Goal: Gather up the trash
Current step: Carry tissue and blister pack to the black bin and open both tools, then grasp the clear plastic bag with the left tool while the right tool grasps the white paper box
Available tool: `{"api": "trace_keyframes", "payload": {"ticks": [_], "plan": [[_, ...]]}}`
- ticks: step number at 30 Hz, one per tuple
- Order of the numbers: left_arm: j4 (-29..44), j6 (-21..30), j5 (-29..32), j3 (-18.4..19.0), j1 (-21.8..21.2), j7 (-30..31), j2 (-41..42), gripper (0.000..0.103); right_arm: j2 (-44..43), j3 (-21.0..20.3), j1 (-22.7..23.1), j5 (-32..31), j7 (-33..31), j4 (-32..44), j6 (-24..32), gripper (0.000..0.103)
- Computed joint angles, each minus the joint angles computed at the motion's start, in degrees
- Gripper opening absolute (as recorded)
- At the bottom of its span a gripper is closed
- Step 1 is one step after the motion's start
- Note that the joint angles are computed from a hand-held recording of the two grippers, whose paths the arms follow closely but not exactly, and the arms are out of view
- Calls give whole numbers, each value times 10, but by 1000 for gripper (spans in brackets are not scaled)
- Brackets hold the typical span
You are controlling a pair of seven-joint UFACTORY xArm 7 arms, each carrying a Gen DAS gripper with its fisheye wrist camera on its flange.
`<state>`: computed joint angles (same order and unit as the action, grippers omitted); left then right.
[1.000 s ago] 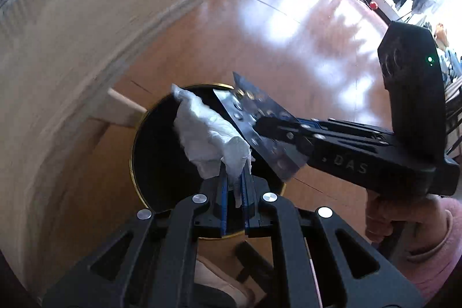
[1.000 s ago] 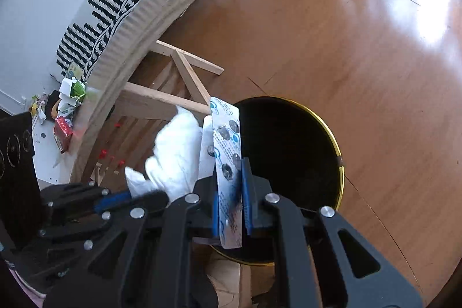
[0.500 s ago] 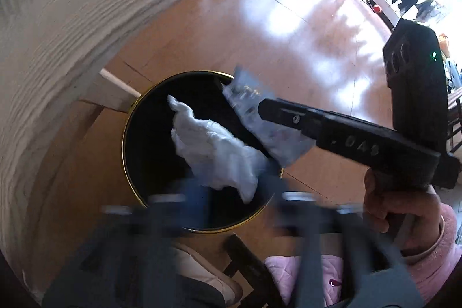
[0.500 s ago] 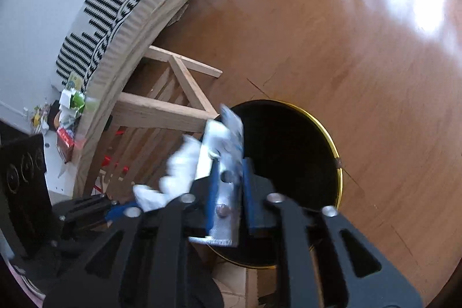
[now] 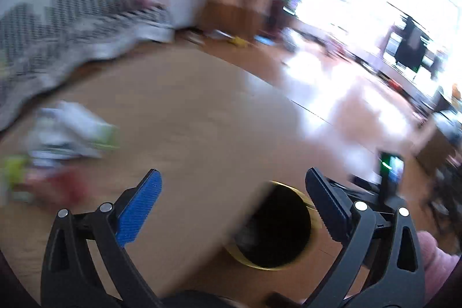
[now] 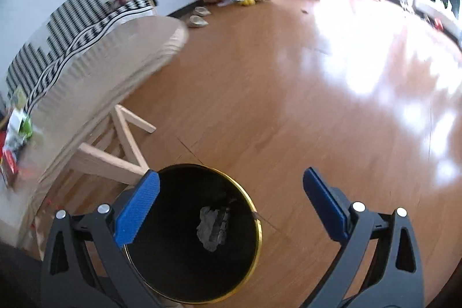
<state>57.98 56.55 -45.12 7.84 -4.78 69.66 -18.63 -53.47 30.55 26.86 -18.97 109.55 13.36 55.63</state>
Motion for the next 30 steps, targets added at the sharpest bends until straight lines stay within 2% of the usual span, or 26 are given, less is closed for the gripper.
{"api": "trace_keyframes", "payload": {"ticks": [4,6,8,12,14,15,16,17,18,19,21,22,25,28,30], "plan": [[54,-128,10,30,54,14,72,97,68,6,-70,-71,-21,60,-65,96],[92,-217,36,23,100,-7,141,97,102,6,-108,-111,-38,96,-105,96],[165,-242,48,42,128,-47,229,97,145,2,-149,-159,-68,146,-149,96],[329,-172,66,47,188,-165,369,97,270,1,-226,-251,-118,286,-222,96],[398,-153,71,35,208,-193,424,97,357,-1,-238,-291,-140,375,-240,96],[423,-160,81,30,210,-204,449,97,400,-3,-238,-308,-152,417,-247,96],[446,-165,92,26,213,-212,470,97,457,-5,-235,-325,-174,471,-260,96],[481,-162,111,26,214,-233,500,97,506,-27,-208,-336,-193,515,-264,96],[518,-147,129,29,216,-264,529,97,564,-31,-195,-333,-233,570,-269,96],[546,-133,140,25,217,-290,553,97,598,-13,-207,-332,-256,604,-264,96],[608,-88,146,6,239,-312,591,97,690,-20,-174,-339,-309,702,-230,96],[622,-86,151,-3,245,-313,601,97,721,-28,-158,-344,-321,738,-215,96],[664,-88,182,-24,250,-310,636,97,797,-53,-119,-342,-354,828,-185,96],[755,-63,219,-43,257,-316,695,97,868,-60,-105,-286,-420,909,-179,96],[794,-56,239,-57,260,-316,722,97,890,-61,-106,-265,-446,927,-182,96]]}}
